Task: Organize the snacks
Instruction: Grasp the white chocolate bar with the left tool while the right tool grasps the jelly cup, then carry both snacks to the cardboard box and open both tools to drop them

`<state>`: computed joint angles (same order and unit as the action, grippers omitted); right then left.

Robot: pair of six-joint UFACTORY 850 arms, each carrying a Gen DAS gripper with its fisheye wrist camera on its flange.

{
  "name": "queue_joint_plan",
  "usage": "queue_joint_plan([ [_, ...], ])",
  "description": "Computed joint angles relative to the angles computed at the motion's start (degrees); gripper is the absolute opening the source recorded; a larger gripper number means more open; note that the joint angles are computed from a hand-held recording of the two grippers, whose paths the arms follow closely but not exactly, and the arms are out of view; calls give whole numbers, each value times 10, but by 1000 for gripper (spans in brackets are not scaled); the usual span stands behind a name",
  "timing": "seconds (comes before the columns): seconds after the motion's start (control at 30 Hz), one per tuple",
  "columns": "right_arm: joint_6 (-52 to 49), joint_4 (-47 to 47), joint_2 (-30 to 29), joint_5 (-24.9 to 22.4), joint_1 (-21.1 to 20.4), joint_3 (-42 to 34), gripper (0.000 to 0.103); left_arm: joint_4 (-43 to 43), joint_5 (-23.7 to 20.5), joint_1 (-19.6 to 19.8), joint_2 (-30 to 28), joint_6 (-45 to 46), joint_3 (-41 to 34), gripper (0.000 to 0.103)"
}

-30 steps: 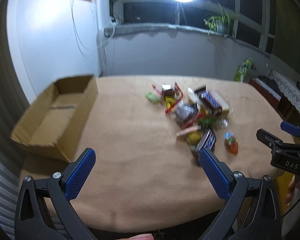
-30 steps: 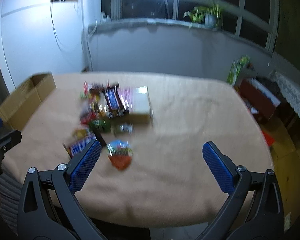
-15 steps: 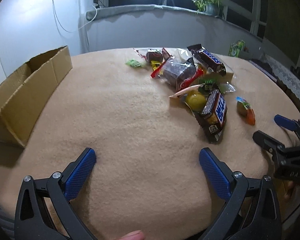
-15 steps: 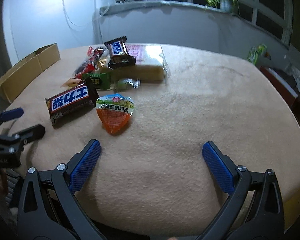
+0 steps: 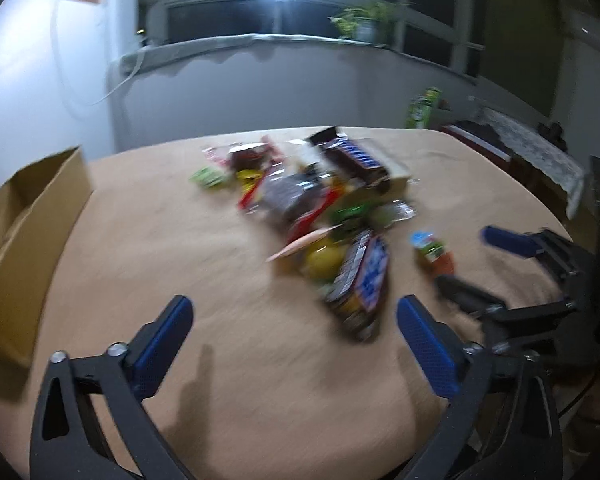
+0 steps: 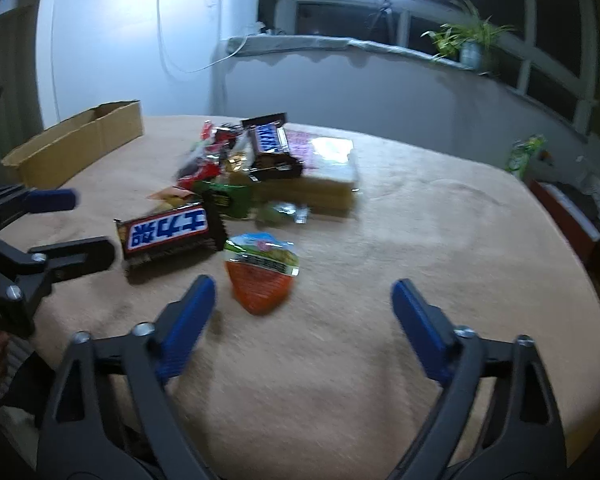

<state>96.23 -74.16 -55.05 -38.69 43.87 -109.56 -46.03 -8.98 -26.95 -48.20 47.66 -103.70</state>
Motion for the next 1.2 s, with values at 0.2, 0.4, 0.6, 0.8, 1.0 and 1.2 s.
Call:
queue_joint_plan([
  [0.2,6,-14,-1,62,-14,6,70,-17,-56,-5,-26,46,-38,70],
  [0.4,38,-56,5,95,-20,23,44,-11,-70,-7,-33,44,-49,35],
  [0.6,68,-84,14,104,-20,40,38,-40,-76,-7,-31,71,-46,28],
  [0.8,175,-151,40,99,-21,84,37,-134,-69,-2,-5,156,-5,28],
  [1.0,243,-188,63,87,-22,114,37,-245,-58,11,27,245,39,28],
  [1.2,252,-190,73,73,-20,121,36,-322,-42,23,53,305,68,28],
])
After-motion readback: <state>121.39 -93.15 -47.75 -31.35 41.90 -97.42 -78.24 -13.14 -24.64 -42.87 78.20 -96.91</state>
